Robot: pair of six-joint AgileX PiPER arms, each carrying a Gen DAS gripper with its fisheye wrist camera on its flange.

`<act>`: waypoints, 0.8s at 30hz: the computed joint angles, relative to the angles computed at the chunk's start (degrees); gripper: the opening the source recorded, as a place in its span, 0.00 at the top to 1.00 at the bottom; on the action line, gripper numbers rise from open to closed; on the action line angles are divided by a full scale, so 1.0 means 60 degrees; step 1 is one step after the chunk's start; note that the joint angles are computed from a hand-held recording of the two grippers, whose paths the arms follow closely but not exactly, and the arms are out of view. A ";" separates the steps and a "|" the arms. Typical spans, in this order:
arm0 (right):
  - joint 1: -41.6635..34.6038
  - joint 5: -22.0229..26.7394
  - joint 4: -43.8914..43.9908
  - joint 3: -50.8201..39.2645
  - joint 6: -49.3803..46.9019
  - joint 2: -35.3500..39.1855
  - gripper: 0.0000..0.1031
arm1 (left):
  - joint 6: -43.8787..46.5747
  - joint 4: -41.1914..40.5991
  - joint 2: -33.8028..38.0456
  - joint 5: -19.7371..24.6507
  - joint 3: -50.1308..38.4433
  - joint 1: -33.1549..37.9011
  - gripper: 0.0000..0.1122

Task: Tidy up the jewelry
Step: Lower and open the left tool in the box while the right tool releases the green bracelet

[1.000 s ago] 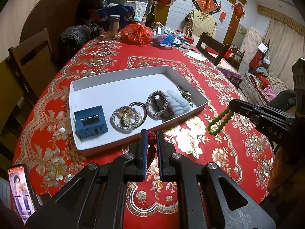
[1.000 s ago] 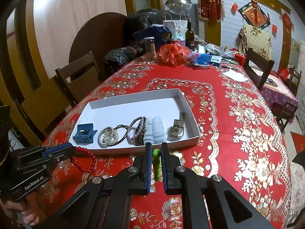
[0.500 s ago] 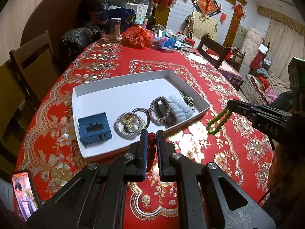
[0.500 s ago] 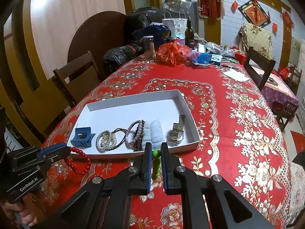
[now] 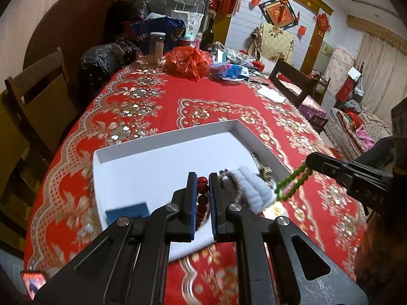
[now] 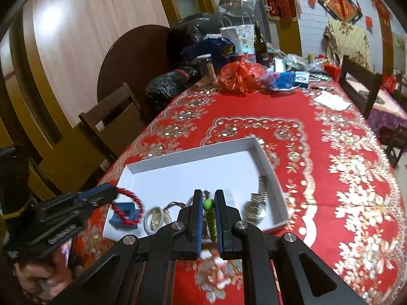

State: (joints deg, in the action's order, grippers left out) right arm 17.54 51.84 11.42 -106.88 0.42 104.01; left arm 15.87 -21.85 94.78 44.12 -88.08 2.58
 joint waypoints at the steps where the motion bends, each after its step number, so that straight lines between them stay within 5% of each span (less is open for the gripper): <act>1: 0.0024 0.0124 0.0103 -0.0369 0.0007 0.0320 0.92 | -0.0119 -0.0035 0.0316 -0.0056 -0.0226 -0.0024 0.93; 6: 0.0157 0.0576 0.0606 -0.1640 0.0254 0.1399 0.92 | -0.0375 -0.0720 0.1185 0.0124 -0.0773 0.0227 0.93; 13: 0.0424 0.0940 0.0430 -0.2783 0.0603 0.2683 0.92 | -0.1123 0.0523 0.1465 -0.0561 0.0032 0.0230 0.93; 24: -0.0173 0.0586 0.0951 -0.1444 0.0181 0.2827 0.92 | -0.1966 0.2271 0.0939 -0.1668 0.1454 -0.0316 0.88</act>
